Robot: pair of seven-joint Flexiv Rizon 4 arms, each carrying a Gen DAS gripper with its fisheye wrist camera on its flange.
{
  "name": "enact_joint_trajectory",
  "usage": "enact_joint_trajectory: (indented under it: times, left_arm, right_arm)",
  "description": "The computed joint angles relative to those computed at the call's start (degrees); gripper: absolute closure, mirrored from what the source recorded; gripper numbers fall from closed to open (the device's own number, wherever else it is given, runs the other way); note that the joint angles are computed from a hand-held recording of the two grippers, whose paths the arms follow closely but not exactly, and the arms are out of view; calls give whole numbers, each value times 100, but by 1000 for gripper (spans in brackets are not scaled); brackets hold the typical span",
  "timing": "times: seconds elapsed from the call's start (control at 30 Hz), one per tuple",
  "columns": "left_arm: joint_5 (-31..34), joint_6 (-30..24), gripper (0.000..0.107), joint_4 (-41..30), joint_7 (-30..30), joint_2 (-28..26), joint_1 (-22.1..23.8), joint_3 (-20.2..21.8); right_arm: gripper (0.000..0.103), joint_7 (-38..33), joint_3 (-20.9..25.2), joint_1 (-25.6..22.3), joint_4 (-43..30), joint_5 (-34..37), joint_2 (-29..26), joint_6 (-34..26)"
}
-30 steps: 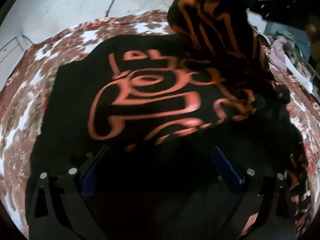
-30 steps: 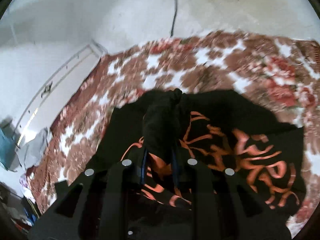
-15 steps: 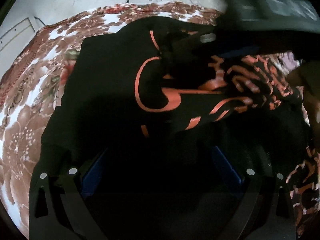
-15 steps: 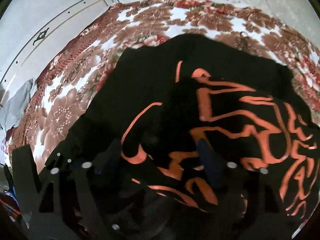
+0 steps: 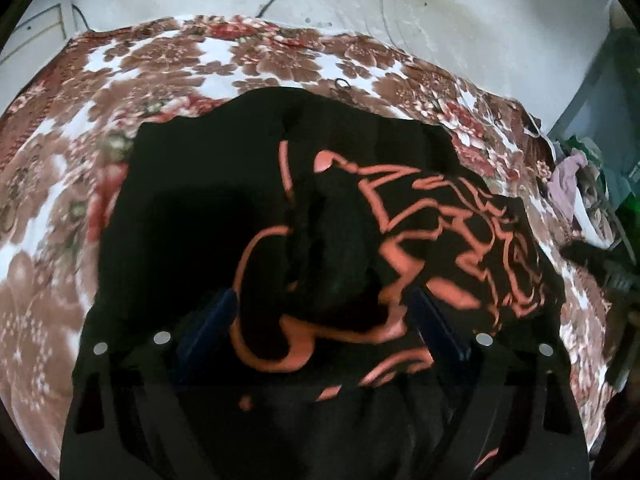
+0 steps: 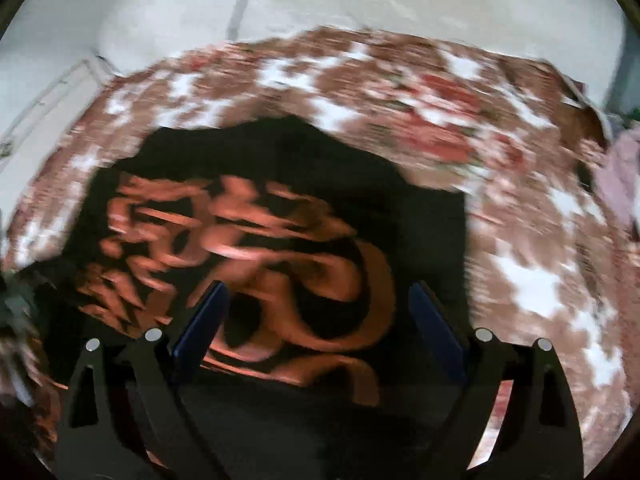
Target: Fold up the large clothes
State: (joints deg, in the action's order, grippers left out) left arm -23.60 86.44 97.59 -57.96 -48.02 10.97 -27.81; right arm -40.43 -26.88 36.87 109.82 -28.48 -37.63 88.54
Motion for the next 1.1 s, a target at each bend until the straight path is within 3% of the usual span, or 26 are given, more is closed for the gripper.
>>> enact_joint_trajectory:
  times: [0.03,0.1,0.17,0.23,0.27,0.37,0.4,0.43,0.53,0.67,0.8,0.9,0.97,1.03,1.1]
  left_arm:
    - [57,-232,21,-288,-202,-54,-275,344]
    - [-16,-643,27,-724,-364,-192,-656,833]
    - [-63,-1062,37,-1040,-428,-328,-783,1016]
    - [-101,-1561,61,-1335,-369,-477,-843,1089]
    - [-37,-1721,64,-1459,-362,-527,-966,1238]
    - [314,-1968,77,-1704,-321,-533,-1319,1731]
    - [328,-1963,88,-1697,-297,-497,-1319,1744]
    - [307,-1901,91,-1634,-259,-413,-1280,1708]
    - [178,-1462,92,-1343,30,-53,-1064,1448]
    - [210,-1554,92,-1439,116,113,-1131,1613]
    - [550,-1734,91,-1821,-248,-183,-1458,2237]
    - [605,-1856,90,-1891,-354,-475,-1387,2222]
    - [631,-1566,88,-1724,-305,-529,-1324,2107]
    - [732,-1052,76,-1480,-336,-502,-1378,2132]
    - [855,-891,66,-1365,-336,-420,-1417,2199]
  right_arm:
    - [12,44,-372,167,193,-102,-18,55]
    - [12,57,-605,205,356,6,-49,111]
    - [12,-10,-310,-172,407,251,-38,180]
    - [12,-146,-18,-452,345,382,-84,84]
    - [12,-218,55,-524,288,377,-144,-47]
    - [12,-204,246,-690,135,387,-284,-270]
    - [12,-218,444,-861,93,447,-304,-217]
    - [12,-196,460,-872,115,455,-310,-154]
    - [12,-160,190,-615,171,395,-324,-82]
    - [12,-103,2,-391,105,316,-357,-164]
    - [12,-191,135,-462,33,216,-501,-268]
    - [12,-208,91,-447,122,199,-607,-98]
    - [12,-248,198,-542,173,334,-583,23]
    - [12,-139,-175,-191,353,449,-511,139]
    - [12,-98,-769,368,568,575,-507,449]
